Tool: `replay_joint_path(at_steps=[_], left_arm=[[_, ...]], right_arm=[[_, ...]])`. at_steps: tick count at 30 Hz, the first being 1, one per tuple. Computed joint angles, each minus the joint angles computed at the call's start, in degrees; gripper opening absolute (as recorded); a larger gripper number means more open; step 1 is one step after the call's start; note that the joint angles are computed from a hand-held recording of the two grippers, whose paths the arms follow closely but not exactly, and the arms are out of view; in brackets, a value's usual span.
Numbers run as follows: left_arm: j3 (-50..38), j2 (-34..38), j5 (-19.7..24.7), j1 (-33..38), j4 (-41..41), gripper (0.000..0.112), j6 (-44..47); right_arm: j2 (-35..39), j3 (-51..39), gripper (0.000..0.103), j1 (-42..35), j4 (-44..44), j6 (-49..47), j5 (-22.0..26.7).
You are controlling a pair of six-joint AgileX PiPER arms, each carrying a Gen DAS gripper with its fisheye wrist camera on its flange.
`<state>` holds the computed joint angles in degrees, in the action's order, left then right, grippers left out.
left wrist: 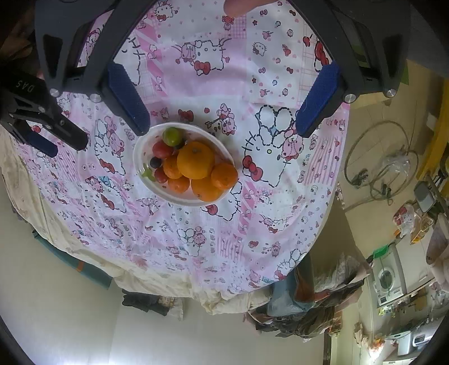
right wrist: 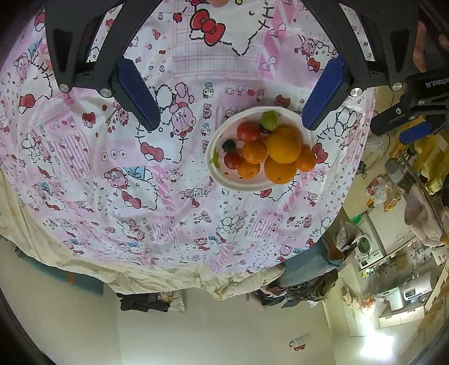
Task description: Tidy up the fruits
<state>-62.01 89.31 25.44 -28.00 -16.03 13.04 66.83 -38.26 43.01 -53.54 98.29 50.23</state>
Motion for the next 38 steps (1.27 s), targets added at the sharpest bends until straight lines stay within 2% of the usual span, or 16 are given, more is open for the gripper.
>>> replay_joint_path(at_steps=[38], left_arm=[[0.83,0.08,-0.27,0.61,-0.37,0.102,0.36]], right_arm=[[-0.33,0.73,0.103,-0.62,0.41,-0.08,-0.15]])
